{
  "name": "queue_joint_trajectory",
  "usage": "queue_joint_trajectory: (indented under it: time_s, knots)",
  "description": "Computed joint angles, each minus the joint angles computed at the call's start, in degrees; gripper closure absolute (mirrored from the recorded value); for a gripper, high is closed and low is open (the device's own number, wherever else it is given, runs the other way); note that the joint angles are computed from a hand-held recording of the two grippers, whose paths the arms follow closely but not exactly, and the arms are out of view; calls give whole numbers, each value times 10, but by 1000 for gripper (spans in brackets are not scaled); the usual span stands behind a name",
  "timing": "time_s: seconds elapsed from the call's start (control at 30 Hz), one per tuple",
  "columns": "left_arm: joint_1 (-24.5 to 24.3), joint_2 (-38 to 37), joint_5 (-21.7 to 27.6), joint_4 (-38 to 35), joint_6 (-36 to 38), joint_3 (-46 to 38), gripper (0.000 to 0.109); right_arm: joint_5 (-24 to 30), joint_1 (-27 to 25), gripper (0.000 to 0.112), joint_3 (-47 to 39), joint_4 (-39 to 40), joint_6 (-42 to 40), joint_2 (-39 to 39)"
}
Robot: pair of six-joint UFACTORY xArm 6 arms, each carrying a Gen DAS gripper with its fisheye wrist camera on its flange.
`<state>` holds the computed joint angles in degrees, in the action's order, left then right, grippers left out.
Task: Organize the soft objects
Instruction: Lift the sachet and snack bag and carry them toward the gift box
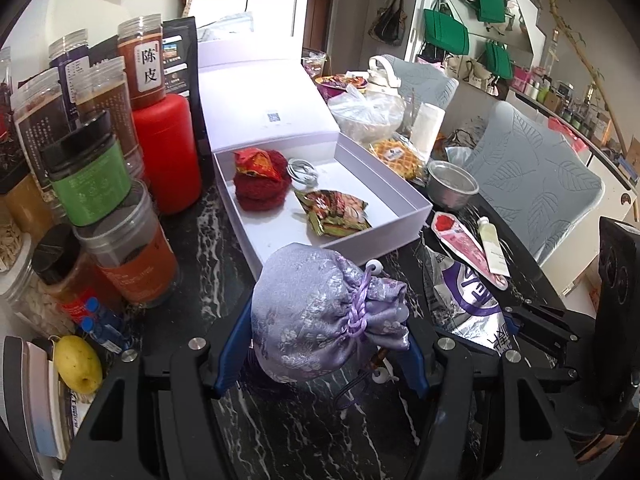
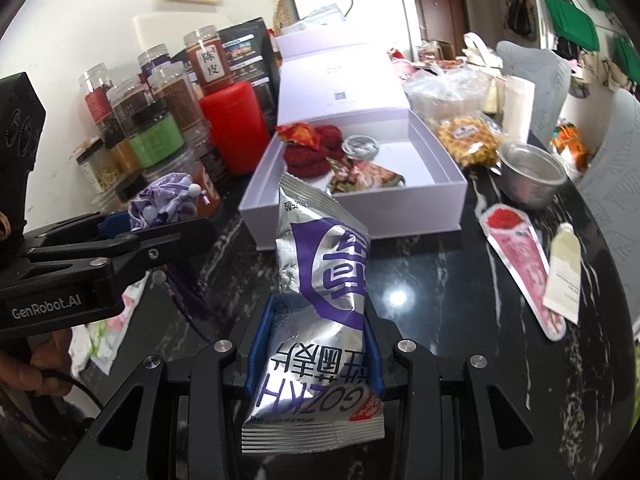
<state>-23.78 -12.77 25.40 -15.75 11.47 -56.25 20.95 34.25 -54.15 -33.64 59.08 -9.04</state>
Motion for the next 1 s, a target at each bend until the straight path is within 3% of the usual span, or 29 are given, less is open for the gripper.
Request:
queue_joint_trajectory:
  time_s: [0.23,1.0]
  knots:
    - [12,19,-4,-34,26,-36,45,-13,-4,73,-41,42,-51,23]
    - [10,130,-27,-39,53,-212,45,14,-53,73,-175,28,-131,69]
